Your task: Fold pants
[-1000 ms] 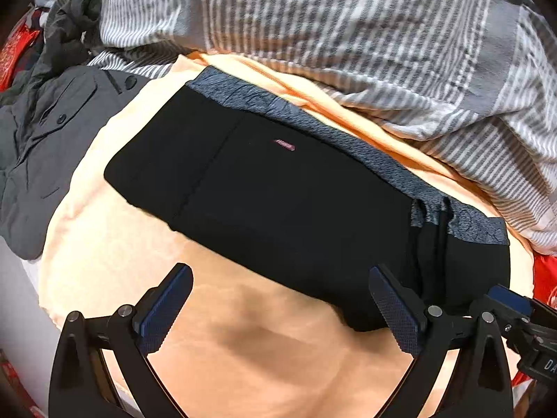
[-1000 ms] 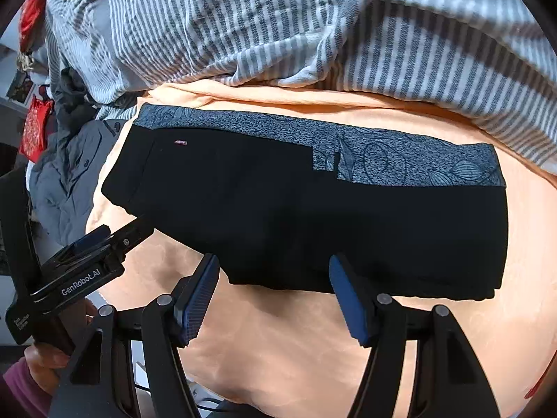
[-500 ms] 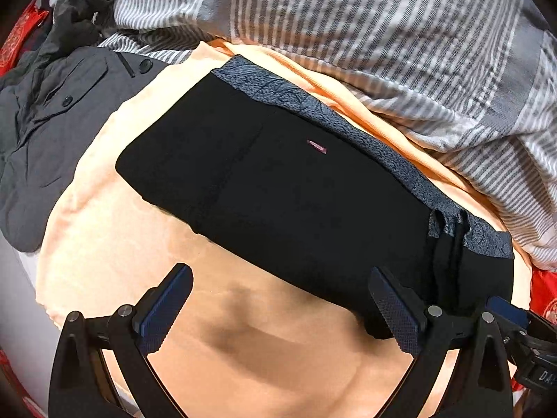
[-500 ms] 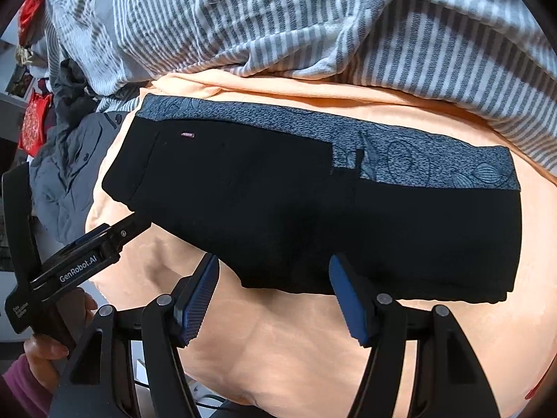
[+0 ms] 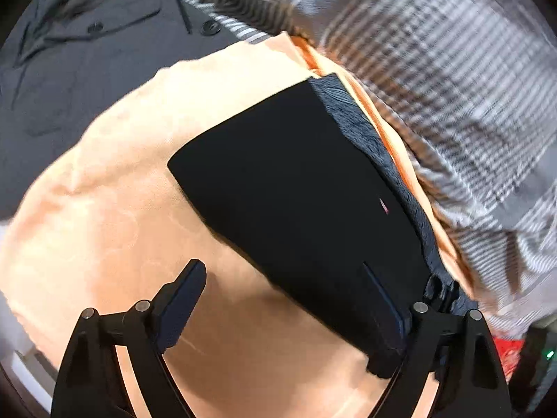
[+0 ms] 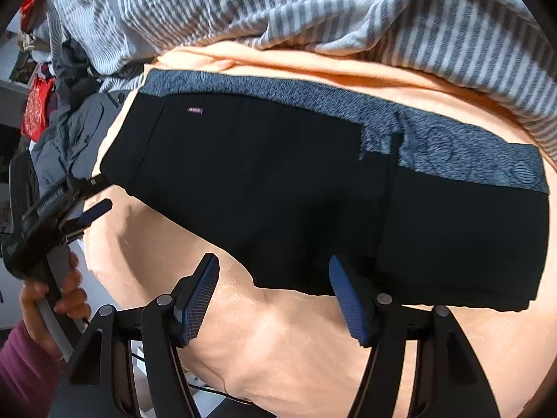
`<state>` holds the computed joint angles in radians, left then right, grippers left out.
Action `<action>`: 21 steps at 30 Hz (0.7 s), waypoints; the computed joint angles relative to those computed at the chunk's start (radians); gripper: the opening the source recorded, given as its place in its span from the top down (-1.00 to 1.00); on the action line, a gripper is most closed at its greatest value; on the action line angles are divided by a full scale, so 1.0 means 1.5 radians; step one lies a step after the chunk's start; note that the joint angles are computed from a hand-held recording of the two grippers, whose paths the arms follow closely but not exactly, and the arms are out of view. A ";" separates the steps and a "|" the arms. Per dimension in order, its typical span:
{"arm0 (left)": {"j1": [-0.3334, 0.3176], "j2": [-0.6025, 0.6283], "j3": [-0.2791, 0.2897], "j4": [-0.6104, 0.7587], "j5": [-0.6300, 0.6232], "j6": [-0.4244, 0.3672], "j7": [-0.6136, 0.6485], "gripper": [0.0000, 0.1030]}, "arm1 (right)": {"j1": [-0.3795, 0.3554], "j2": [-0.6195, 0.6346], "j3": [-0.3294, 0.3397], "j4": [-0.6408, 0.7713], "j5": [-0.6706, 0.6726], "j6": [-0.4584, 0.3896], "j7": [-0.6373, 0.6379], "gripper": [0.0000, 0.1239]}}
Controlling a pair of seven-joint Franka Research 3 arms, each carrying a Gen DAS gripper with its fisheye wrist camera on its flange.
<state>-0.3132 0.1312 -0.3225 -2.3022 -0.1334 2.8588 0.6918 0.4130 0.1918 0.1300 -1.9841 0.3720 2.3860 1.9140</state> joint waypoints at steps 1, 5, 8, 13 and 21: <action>0.014 0.008 -0.015 -0.006 -0.049 0.024 0.037 -0.75 | 0.001 0.007 0.001 0.005 0.002 -0.002 -0.002 -0.12; 0.079 0.041 -0.095 -0.010 -0.222 0.097 0.181 -0.75 | 0.004 0.035 0.005 0.029 0.008 -0.006 -0.010 -0.12; 0.151 0.071 -0.182 -0.001 -0.348 0.138 0.296 -0.75 | 0.006 0.053 0.007 0.046 0.012 -0.009 -0.014 -0.12; 0.324 0.142 -0.380 0.021 -0.472 0.213 0.455 -0.75 | 0.007 0.074 0.008 0.070 0.018 -0.014 -0.023 -0.12; 0.296 0.182 -0.356 0.042 -0.404 0.248 0.393 -0.76 | 0.009 0.095 0.009 0.092 0.028 -0.009 -0.025 -0.12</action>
<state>0.1311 0.4045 -0.8566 -2.2394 -0.7390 3.2305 1.2812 0.4264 0.3339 0.1432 -1.8455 0.4143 2.3731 1.8767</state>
